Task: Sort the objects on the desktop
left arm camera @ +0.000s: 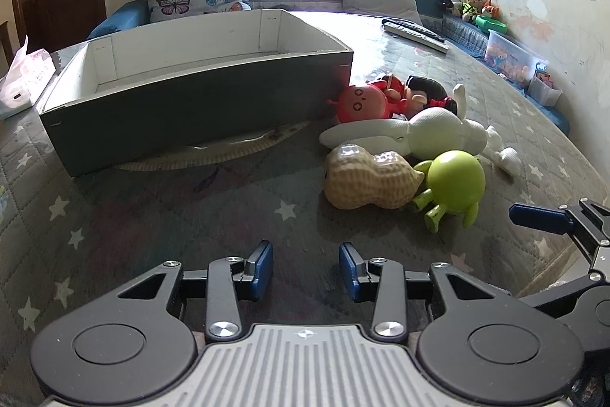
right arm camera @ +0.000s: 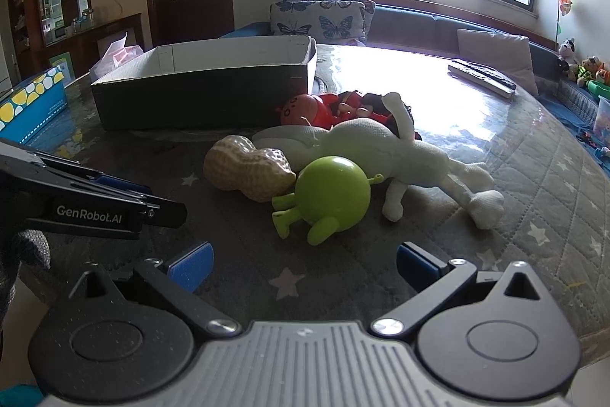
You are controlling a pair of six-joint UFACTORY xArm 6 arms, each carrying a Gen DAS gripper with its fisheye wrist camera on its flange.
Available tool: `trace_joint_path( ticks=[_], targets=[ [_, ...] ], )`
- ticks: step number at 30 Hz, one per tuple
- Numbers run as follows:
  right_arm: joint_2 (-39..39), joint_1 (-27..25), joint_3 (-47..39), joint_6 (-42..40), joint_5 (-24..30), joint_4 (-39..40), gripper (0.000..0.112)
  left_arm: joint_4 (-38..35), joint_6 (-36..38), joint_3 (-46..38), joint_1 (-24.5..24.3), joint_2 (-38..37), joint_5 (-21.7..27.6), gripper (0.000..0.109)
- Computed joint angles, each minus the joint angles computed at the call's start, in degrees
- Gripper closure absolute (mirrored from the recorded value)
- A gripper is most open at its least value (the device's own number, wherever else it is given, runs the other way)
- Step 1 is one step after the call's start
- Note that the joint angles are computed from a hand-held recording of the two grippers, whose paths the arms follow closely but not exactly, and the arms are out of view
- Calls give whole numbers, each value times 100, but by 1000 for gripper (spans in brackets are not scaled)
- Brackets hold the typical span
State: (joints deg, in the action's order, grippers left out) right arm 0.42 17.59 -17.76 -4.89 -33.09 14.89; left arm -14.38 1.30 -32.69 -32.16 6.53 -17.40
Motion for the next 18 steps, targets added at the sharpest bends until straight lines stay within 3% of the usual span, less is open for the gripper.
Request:
trace_joint_path(
  ticks=[10,18],
  targets=[
    [99,-228,-190,238,86,-489,9,1243,-954,-239,409,107,181,68],
    [149,-420,-375,379,188,-868,9,3088,-2425,-502,914,213,333,68]
  ],
)
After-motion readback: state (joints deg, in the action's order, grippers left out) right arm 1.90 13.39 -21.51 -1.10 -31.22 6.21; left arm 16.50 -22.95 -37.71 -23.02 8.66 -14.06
